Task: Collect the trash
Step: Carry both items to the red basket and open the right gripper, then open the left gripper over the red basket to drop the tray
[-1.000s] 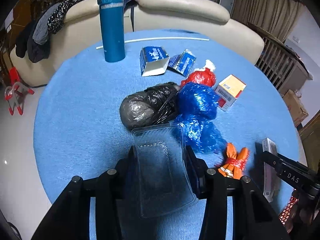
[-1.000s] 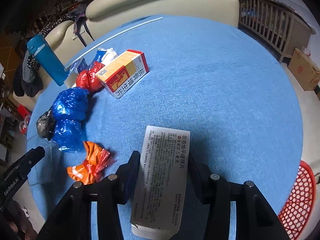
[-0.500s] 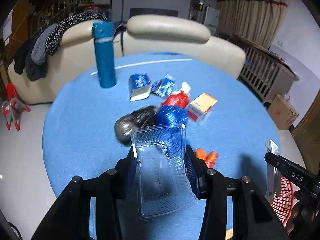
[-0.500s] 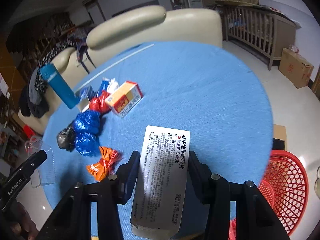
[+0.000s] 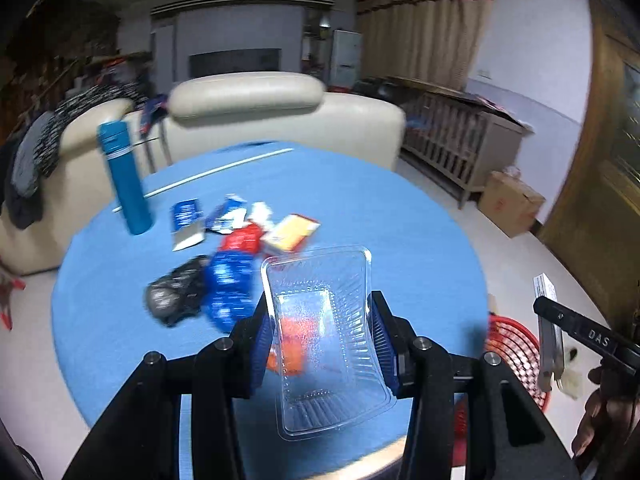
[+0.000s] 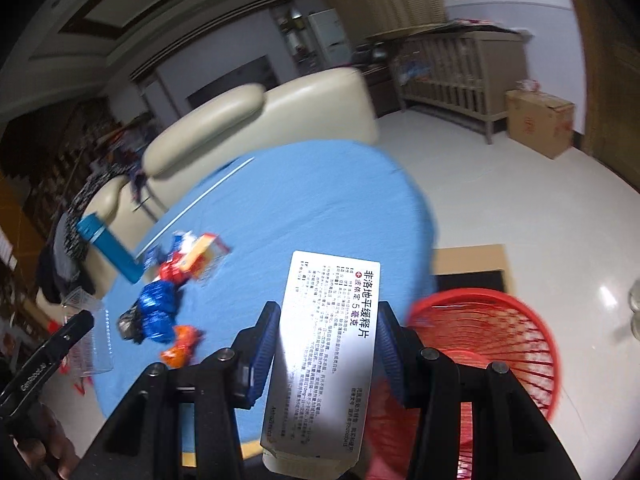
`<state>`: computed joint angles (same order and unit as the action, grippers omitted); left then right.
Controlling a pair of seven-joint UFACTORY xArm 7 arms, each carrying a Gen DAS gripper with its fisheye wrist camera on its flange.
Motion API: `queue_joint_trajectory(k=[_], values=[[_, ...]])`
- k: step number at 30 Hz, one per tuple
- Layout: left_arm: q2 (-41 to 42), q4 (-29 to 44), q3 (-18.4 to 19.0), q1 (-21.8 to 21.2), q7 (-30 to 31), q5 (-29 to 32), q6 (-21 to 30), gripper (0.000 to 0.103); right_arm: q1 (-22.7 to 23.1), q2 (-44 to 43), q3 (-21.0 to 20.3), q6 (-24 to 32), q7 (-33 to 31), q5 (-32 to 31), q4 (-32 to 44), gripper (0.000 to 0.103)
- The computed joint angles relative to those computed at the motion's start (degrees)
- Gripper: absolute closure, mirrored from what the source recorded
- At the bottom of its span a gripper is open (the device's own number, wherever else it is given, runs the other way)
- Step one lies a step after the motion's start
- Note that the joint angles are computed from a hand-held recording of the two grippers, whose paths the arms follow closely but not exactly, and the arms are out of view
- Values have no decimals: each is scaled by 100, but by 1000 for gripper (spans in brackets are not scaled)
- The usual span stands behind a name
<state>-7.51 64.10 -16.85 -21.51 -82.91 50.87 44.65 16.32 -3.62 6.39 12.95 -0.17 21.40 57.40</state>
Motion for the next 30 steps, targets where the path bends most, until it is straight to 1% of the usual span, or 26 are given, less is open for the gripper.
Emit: queue_joint_trajectory(k=[3, 6, 8, 11, 13, 16, 19, 21, 22, 23, 24, 25, 26, 29, 30], values=[[531, 499, -53, -166, 285, 39, -104, 55, -186, -125, -150, -51, 141, -116, -261, 52], [1054, 1002, 43, -460, 618, -18, -171, 55, -375, -101, -268, -37, 264, -228, -442, 52], [1440, 1379, 107, -657, 892, -110, -259, 55, -457, -19, -345, 6, 206, -142, -520, 52], [2015, 1953, 189, -914, 1371, -348, -379, 55, -579, 117, -405, 61, 25, 58, -591, 52], [2364, 2334, 243, -1087, 1658, -496, -371, 55, -669, 262, -418, 145, -149, 232, -582, 52], [2870, 2853, 283, -1236, 2167, -896, -501, 55, -804, 413, -380, 218, -323, 413, -603, 52], [3380, 3446, 309, -1415, 2674, -1255, -468, 55, -918, 465, -340, 222, -454, 587, -676, 50], [3697, 3850, 351, -1567, 2962, -1446, -356, 54, -986, 493, -332, 280, -546, 695, -671, 50], [3816, 4002, 383, -1613, 3091, -1544, -320, 53, -1022, 519, -321, 328, -722, 877, -638, 48], [3945, 4139, 411, -1637, 3228, -1655, -319, 52, -1051, 544, -316, 361, -800, 940, -601, 41], [4079, 4304, 447, -1696, 3330, -1748, -287, 48, -1060, 538, -308, 350, -750, 888, -602, 35], [4176, 4440, 508, -1752, 3414, -1817, -230, 45, -1078, 529, -299, 318, -815, 956, -611, 26], [4292, 4604, 583, -1829, 3482, -1865, -154, 45, -1092, 507, -285, 283, -942, 1108, -623, 25], [4613, 5073, 731, -1989, 3748, -2136, 99, 41, -1126, 453, -300, 172, -1002, 1281, -656, 25], [4696, 5204, 756, -2020, 3864, -2264, 221, 38, -1132, 435, -310, 156, -1029, 1339, -660, 25]])
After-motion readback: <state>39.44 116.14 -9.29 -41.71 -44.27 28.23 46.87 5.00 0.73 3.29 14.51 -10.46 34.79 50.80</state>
